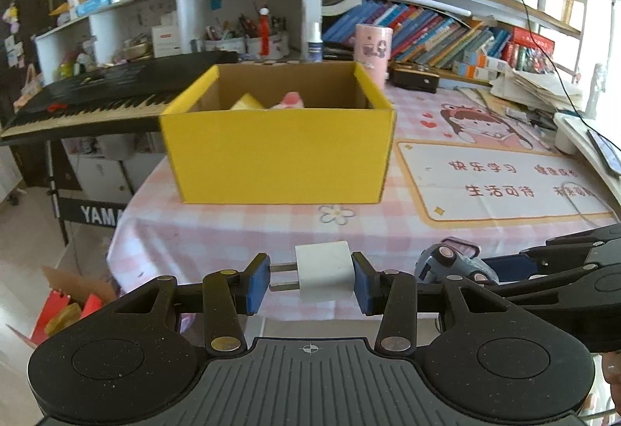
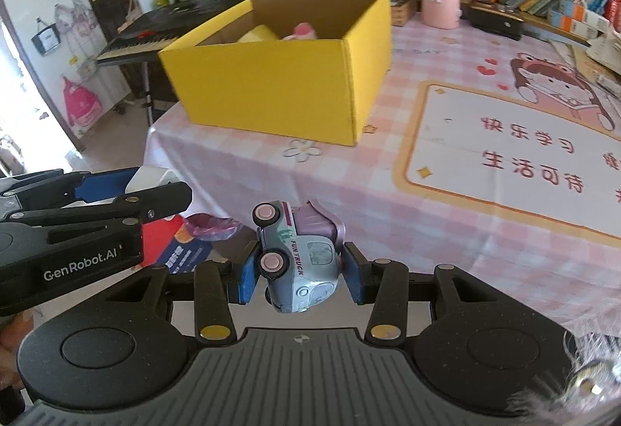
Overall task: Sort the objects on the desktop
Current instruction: 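Carry the toy car and white plug toward the yellow box with both grippers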
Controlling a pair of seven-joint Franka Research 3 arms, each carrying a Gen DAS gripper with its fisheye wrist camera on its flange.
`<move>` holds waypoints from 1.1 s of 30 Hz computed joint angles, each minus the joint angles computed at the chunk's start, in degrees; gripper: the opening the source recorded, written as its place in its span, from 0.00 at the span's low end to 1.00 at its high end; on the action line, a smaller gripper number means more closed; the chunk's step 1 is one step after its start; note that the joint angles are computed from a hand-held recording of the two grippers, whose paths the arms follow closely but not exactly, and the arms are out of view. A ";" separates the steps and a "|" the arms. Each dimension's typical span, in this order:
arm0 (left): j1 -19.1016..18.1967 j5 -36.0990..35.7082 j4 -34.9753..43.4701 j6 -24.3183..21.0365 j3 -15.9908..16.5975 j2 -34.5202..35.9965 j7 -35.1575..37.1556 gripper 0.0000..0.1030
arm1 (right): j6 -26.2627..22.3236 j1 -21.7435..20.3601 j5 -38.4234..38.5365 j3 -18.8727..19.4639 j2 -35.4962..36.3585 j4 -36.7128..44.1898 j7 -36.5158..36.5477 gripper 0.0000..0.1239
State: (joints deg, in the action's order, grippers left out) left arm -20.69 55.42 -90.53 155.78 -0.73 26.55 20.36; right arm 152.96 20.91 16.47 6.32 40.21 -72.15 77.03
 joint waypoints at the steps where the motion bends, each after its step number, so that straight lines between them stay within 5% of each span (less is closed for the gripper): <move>1: -0.18 0.55 -0.76 0.03 0.38 -0.58 -0.89 0.42 | -0.08 0.04 0.00 0.23 0.03 0.09 -0.35 0.34; 16: 1.35 10.20 -6.17 -3.02 -0.36 -5.66 -12.50 0.42 | -2.52 1.27 0.97 1.97 2.51 5.01 -6.19 0.34; 27: 2.41 10.04 -2.06 -1.57 -0.78 -2.81 -10.71 0.42 | -0.18 1.99 0.00 0.29 3.73 7.23 -4.53 0.34; 33: 1.41 10.04 4.15 -1.24 0.94 0.91 -9.63 0.42 | -0.59 1.28 -0.23 0.45 8.41 15.88 -4.00 0.34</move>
State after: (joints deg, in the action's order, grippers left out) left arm -19.28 65.46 -86.38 154.54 0.20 27.46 10.72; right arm 152.37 22.19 16.24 6.77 48.62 -56.27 73.03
